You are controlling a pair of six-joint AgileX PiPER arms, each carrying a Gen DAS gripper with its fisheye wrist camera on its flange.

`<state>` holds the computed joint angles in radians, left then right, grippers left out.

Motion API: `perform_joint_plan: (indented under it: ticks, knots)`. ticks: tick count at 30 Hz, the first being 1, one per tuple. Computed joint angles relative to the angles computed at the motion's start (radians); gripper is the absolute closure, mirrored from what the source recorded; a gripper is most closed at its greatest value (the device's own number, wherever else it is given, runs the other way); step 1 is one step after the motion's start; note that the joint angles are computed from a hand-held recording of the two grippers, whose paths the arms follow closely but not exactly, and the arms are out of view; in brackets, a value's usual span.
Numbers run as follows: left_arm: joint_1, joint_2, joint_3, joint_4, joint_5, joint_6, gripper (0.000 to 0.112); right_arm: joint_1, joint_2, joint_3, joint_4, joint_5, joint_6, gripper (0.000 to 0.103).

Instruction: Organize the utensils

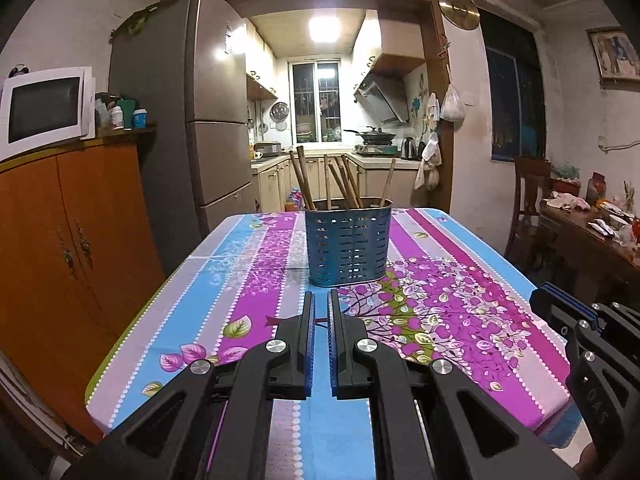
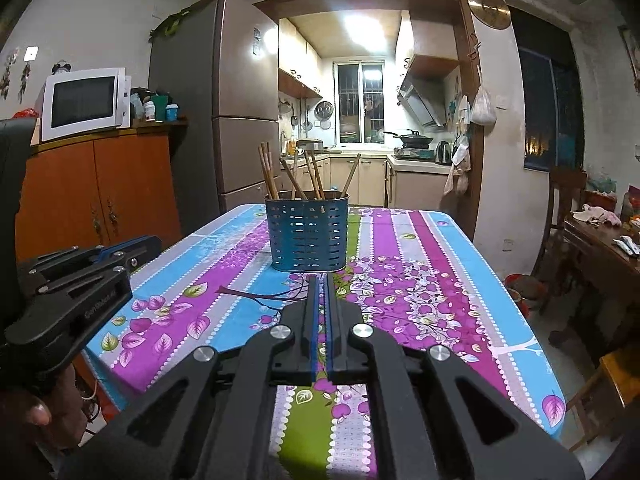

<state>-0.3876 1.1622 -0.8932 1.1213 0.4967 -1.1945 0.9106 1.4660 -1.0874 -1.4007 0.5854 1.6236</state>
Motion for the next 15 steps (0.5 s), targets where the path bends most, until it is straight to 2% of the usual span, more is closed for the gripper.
perform_joint_plan:
  ticks: [1, 2, 3, 6, 7, 12, 15]
  knots:
    - [-0.002, 0.000, -0.002, -0.002, 0.004, 0.001, 0.105, 0.000, 0.000, 0.000, 0.000, 0.002, 0.004, 0.078]
    - [-0.002, -0.001, -0.002, -0.001, 0.007, 0.000, 0.105, -0.002, -0.004, 0.005, -0.007, -0.004, 0.012, 0.069]
    - [-0.006, -0.001, -0.001, 0.005, 0.012, -0.006, 0.105, 0.001, -0.008, 0.011, -0.021, -0.001, 0.031, 0.056]
    - [-0.014, 0.002, -0.005, 0.012, 0.026, -0.008, 0.105, 0.014, -0.017, 0.021, -0.049, 0.023, 0.061, 0.045]
    - [-0.015, 0.003, -0.006, 0.012, 0.029, -0.008, 0.105, 0.016, -0.015, 0.017, -0.049, 0.029, 0.061, 0.038]
    - [-0.020, 0.011, -0.016, -0.004, 0.055, 0.015, 0.105, 0.024, -0.022, 0.028, -0.095, 0.064, 0.120, 0.010]
    - [-0.022, 0.008, -0.013, 0.000, 0.057, 0.014, 0.105, 0.028, -0.027, 0.039, -0.126, 0.091, 0.162, 0.006]
